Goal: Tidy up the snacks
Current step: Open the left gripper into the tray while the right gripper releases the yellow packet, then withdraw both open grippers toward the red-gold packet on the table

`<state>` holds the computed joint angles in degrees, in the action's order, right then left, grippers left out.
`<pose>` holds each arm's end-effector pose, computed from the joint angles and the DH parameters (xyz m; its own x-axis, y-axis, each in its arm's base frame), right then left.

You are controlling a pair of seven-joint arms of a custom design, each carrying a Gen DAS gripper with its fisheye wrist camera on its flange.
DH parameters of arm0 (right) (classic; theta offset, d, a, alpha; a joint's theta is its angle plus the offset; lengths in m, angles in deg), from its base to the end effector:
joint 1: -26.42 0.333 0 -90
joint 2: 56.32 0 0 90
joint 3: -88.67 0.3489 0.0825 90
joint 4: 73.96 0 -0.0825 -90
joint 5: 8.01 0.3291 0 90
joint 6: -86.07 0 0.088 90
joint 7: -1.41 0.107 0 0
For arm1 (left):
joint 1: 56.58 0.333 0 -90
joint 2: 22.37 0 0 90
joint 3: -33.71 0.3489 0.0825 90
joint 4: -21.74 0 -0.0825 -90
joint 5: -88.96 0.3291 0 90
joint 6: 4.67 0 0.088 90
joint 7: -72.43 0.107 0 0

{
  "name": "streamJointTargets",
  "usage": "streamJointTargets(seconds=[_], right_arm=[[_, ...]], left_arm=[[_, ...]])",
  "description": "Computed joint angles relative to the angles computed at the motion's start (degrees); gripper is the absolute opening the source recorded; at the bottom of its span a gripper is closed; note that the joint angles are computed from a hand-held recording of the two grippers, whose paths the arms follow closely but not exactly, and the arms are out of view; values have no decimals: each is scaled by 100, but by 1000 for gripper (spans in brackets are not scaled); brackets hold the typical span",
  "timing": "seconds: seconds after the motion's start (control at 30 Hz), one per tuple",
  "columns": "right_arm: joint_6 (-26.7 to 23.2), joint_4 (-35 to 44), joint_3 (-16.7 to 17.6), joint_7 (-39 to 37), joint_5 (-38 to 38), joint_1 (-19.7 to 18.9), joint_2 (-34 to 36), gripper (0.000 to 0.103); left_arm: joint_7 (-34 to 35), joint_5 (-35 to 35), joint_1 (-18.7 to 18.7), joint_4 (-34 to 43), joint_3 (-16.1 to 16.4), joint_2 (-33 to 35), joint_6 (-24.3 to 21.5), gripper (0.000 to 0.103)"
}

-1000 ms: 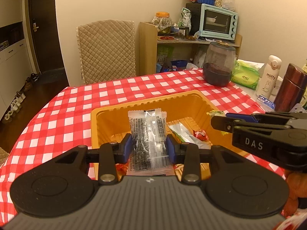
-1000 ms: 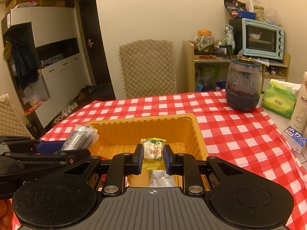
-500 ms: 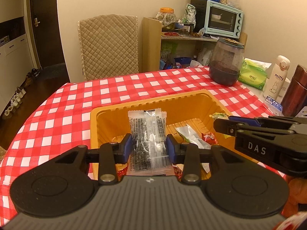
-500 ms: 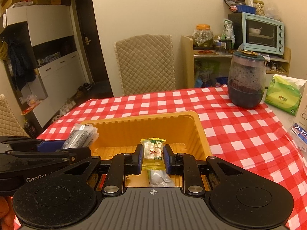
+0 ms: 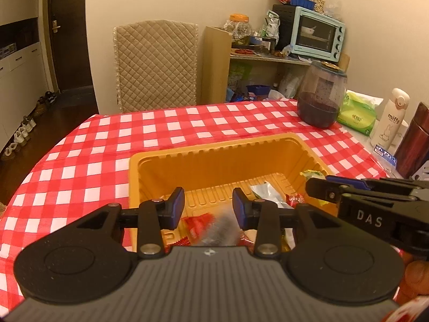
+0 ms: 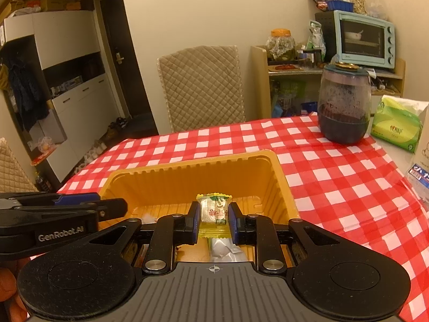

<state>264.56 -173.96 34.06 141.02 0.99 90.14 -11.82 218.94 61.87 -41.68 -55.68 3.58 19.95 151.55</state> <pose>0.6354 0.2693 0.4317 -0.2768 -0.9327 -0.2311 -0.4797 0.3425 -0.8078 0.7484 -0.0499 0.4471 -0.6094 -0.7908 0.0571 -0.5156 0.3405 -0.7863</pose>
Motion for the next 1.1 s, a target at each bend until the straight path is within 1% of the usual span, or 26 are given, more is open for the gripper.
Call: streamJointTargets(seconds=[0.33,0.53,0.63,0.67,0.7,0.73,0.77,0.83,0.93,1.1], right_arm=[[250,-64,263,-87,302,-160,-124,23],[329,-29,311,-220,529,-176,-85,23],[681,-53,529,-366,705,-325,-99,24],[659,-39,495,-390,802,-298,-68,37],[618,-37,407,-380,924,-229,-21,61],[705,-79,381,-359,1070,-196,0,69],[809,-127,388,-360,1204,-187,0,71],[827,-160,380,-443,1388,-175,-24,71],[730,-198,110,-536,1650,31,81,71],[571,-260,-180,-530,1764,262,180,71]], left_arm=[[-97,-58,75,79,3,12,14,35],[-105,-56,79,94,4,23,5,35],[-105,-53,79,92,8,21,5,35],[-98,-51,84,91,8,22,5,35],[-95,-50,86,87,7,19,4,35],[-92,-51,90,80,6,16,8,35],[-89,-49,90,81,6,16,6,35],[-73,-51,104,64,2,10,14,35],[-58,-60,116,50,-7,3,16,36],[82,-159,214,-109,-104,-78,74,36]])
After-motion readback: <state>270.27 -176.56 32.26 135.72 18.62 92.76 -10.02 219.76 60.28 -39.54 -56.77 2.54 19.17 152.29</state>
